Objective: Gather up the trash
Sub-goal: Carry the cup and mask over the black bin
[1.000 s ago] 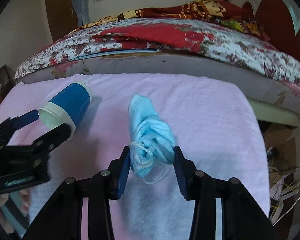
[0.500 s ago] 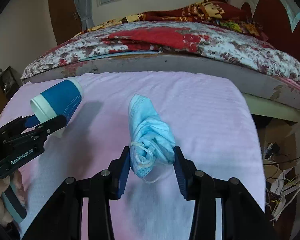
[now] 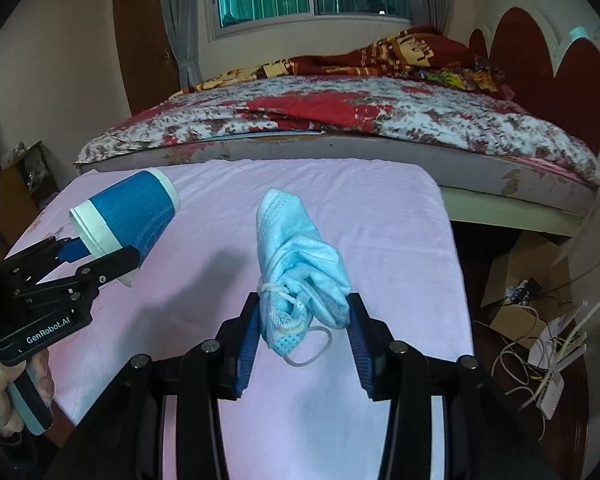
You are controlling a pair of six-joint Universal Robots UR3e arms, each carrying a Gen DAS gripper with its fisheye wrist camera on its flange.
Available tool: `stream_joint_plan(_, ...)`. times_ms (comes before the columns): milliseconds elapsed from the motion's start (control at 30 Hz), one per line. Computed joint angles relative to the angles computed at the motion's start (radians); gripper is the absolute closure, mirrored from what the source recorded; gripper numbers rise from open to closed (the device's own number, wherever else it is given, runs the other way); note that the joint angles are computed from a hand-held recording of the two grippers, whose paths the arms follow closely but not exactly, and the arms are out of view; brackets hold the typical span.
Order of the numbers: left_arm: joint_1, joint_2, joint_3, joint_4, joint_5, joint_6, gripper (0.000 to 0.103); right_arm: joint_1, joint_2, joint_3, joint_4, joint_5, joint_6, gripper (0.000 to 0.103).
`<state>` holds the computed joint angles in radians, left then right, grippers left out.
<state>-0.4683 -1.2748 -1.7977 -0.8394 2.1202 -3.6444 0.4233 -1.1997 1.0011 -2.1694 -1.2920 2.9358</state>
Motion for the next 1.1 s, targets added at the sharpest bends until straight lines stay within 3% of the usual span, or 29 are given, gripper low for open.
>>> stream_joint_plan(167,-0.197,-0.065,0.097,-0.092,0.129,-0.133,0.050,-0.057,-0.242,0.258,-0.033,0.047,-0.040,0.059)
stream_joint_plan(333,-0.340,-0.130,0.189,-0.180,0.199,-0.249,0.050,-0.141,-0.463,0.434,-0.001,0.112,-0.104,0.059)
stream_joint_plan(533,-0.462,-0.224,0.295,-0.245,0.257,-0.328,0.050,-0.395,-0.786,0.633,0.164,0.297,-0.283,0.059)
stream_joint_plan(600,-0.494,-0.266,0.338,-0.265,0.269,-0.337,0.050,-0.551,-0.922,0.699,0.294,0.401,-0.411,0.059)
stream_joint_plan(733,-0.539,-0.348,0.416,-0.281,0.274,-0.356,0.050,-0.888,-1.101,0.727,0.686,0.573,-0.723,0.059)
stream_joint_plan(900,-0.577,-0.471,0.538,-0.281,0.257,-0.344,0.050,-1.161,-1.149,0.643,1.079,0.644,-1.011,0.059)
stream_joint_plan(967,-0.586,-0.528,0.600,-0.274,0.244,-0.322,0.050,-1.293,-1.148,0.559,1.315,0.662,-1.195,0.059)
stream_joint_plan(1033,-0.593,-0.583,0.666,-0.274,0.229,-0.300,0.050,-1.356,-1.146,0.528,1.398,0.663,-1.271,0.059)
stream_joint_plan(1100,-0.599,-0.634,0.728,-0.275,0.213,-0.277,0.050,-1.482,-1.136,0.454,1.598,0.658,-1.444,0.059)
